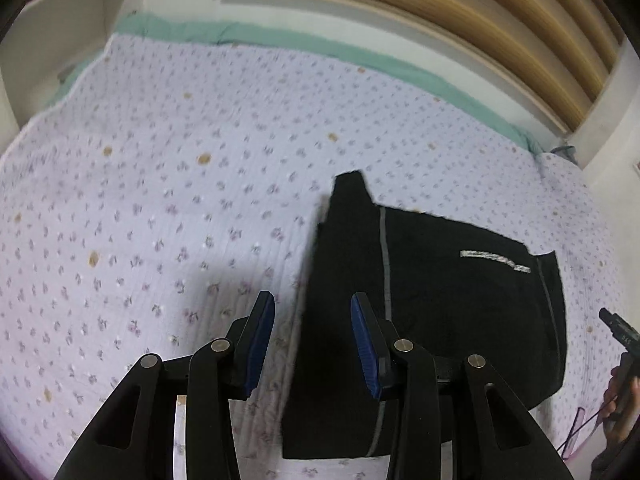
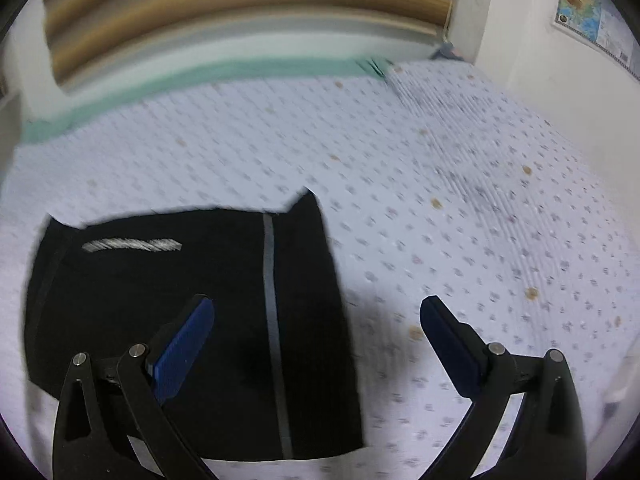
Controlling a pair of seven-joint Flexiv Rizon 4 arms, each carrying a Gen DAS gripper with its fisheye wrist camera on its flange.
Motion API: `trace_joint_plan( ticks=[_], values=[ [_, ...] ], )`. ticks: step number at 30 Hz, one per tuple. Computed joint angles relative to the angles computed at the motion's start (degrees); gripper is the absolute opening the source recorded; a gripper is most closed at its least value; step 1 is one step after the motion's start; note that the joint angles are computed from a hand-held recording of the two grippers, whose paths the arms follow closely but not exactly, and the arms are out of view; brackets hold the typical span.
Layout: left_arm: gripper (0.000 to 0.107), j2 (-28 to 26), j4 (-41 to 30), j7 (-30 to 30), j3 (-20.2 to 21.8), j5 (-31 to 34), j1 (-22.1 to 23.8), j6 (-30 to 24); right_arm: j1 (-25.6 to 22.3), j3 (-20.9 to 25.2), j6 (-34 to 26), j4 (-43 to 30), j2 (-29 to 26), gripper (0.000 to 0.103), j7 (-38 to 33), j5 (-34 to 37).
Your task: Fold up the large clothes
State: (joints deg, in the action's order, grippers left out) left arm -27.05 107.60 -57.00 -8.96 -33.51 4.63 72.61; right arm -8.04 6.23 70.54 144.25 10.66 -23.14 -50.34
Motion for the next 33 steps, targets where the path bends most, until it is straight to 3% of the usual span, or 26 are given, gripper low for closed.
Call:
trace_joint_plan(
  ticks=[3,6,8,11,15,19,21,23,26,30,31,33],
  values=[
    [0.040,-2.24,-1.28,1.76,-1.61,-1.66,1.46,-0.58,-1.45,-2.02,1.83,0.44,-4.09,0.103,-0.42,-3.55],
    [0.040,-4.98,-4.21,4.13,-3.06,-2.89,3.06,-4.84,0.17,-3.36,4.00,-0.31,-6.99,0.103,-7.05,3.27],
    [0.040,-7.04,-6.13,7.39,-5.67,-6.43,5.41,-9.04,0.93,-3.97,6.37,-0.76,-9.09,0.103,-11.19,7.47],
    [0.040,-10.28,-9.49,8.35,-6.14,-10.56,6.36,-14.17,2.12,-4.47,8.12,-1.65,-12.19,0.103,-17.34,12.74],
    [0.040,-14.58,-14.02,6.74,-5.04,-12.89,6.22,-19.98,4.16,-3.62,7.80,-4.59,-16.77,0.103,-29.48,25.87],
    [0.043,-19.17,-19.34,4.38,-4.94,-12.49,7.30,-31.43,2.72,1.01,6.21,-10.29,-21.34,0.103,-44.97,45.79],
    [0.048,-20.41,-20.33,5.19,-5.40,-13.11,7.77,-35.70,1.03,3.23,4.81,-13.06,-22.72,0.103,-51.13,54.01],
    [0.063,-21.21,-20.92,5.15,-5.09,-13.17,7.52,-38.72,-3.04,7.47,1.08,-17.62,-24.28,0.103,-60.97,66.08],
    [0.072,-22.39,-20.79,4.38,-4.69,-14.12,6.42,-39.39,-6.02,9.39,-3.44,-22.07,-26.52,0.103,-69.39,77.03],
    [0.072,-23.26,-20.32,3.44,-5.12,-16.23,5.94,-39.07,-10.33,11.62,-13.13,-28.56,-30.46,0.103,-80.53,90.78],
    [0.071,-22.61,-19.35,4.33,-5.41,-16.99,6.03,-38.52,-9.88,11.38,-13.36,-28.76,-30.55,0.100,-81.57,91.87],
    [0.064,-21.35,-17.86,6.68,-6.01,-18.37,6.54,-38.54,-9.03,10.71,-13.51,-28.50,-29.45,0.083,-83.81,93.31]
  ],
)
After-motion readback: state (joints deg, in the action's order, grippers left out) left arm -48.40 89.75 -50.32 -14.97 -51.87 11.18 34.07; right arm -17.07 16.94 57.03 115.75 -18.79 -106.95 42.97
